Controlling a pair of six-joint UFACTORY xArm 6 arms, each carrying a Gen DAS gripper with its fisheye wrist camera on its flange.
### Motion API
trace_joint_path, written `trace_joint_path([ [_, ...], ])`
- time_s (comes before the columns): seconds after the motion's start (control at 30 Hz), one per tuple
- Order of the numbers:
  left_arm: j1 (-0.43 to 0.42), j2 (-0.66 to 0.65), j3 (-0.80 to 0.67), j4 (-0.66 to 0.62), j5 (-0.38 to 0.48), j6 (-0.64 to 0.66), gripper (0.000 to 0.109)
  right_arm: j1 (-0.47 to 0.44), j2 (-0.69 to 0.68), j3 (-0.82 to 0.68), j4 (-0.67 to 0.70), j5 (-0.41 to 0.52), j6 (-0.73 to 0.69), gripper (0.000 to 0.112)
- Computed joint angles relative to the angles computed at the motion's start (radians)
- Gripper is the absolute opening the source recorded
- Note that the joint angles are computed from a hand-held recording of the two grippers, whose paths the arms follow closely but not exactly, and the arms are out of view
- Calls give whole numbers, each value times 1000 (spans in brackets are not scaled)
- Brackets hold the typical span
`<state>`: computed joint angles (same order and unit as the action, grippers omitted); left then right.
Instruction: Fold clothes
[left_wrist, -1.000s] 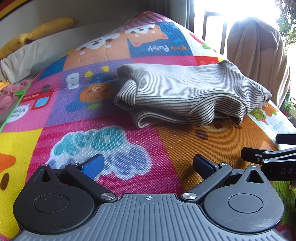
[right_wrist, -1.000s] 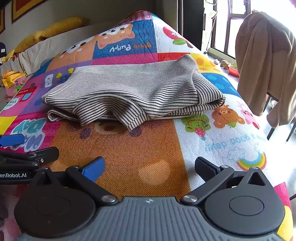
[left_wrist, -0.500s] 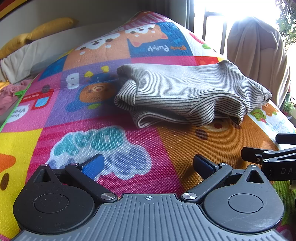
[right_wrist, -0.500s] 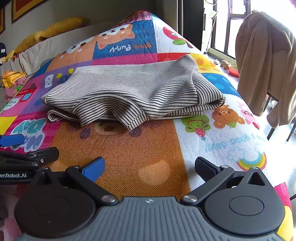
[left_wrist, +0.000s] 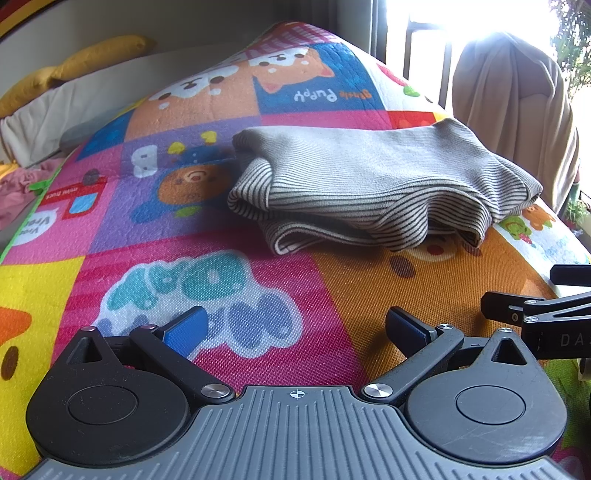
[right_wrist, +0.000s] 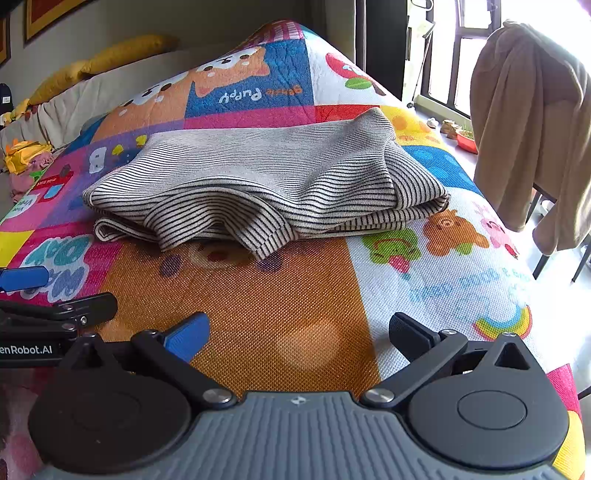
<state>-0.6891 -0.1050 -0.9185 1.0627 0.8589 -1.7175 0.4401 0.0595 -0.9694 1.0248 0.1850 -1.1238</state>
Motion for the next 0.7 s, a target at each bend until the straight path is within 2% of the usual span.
trace_joint_path([
  [0.4,29,-11,2,-58,-44,83,103,-14,7,-14,-97,35,62,103],
  [0.7,38,-15,6,-66,-61,105,103,-35,18,-41,-89,97,8,103],
])
